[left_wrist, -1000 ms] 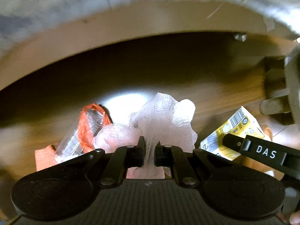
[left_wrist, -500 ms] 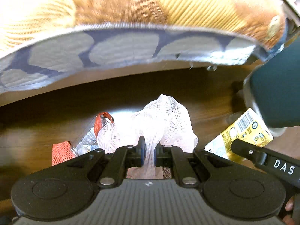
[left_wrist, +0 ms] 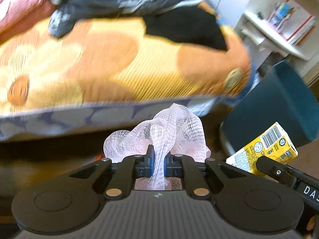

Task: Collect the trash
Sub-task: 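Carry the carton and mesh bag over the teal bin and release both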

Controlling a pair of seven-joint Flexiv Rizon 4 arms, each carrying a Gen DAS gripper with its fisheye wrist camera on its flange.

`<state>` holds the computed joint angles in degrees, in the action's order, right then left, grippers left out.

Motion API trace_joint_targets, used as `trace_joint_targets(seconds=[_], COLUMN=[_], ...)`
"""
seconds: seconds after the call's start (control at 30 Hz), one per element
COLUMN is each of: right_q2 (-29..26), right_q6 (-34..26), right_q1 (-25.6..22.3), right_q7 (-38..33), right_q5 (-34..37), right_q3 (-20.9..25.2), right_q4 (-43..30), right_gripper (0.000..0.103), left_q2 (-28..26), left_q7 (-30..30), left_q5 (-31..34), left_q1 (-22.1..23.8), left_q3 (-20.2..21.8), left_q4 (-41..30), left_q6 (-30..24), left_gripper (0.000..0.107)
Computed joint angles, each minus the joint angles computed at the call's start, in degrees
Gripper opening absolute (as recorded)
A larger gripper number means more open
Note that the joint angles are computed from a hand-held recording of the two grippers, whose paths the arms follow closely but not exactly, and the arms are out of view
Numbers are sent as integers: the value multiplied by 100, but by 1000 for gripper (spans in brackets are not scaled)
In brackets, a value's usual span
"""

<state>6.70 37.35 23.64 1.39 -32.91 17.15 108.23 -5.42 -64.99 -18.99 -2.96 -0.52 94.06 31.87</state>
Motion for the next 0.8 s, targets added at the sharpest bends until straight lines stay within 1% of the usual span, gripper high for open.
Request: trace_joint_targets(seconds=[0.1,0.2,0.33,0.43,0.67,0.8], right_q2=[252,457,685,817,1090,1177], right_q6=[-107,-125,-110,-141,-105,-6], right_q1=[-147,-382,-730,-979,-1420,-1576], right_q7=[-315,-587,-872,-1087,-1302,-1385], right_q5=[-175,-345,-462,-477,-70,138], right_q3=[-78,-145,-216,-264,-383,-421], right_q4=[-15,-10,71,178,559,789], right_gripper=[41,41,41,41,41,41], left_q2=[-46,-169,-336,-519,-1174,-1549], left_q7=[-30,-164,-165,-161,-281,-313], left_q5=[-60,-115,-215,-106,211,387], left_q1=[-101,-206,-386,-601,-1151,-1479], left_q3=[-126,-238,-407,-544,-808,-893], left_q4=[-242,-610,-1125,-1532,-2594,-3095], left_q6=[69,0,-2,75,30,-67], left_gripper=[8,8,8,8,8,8])
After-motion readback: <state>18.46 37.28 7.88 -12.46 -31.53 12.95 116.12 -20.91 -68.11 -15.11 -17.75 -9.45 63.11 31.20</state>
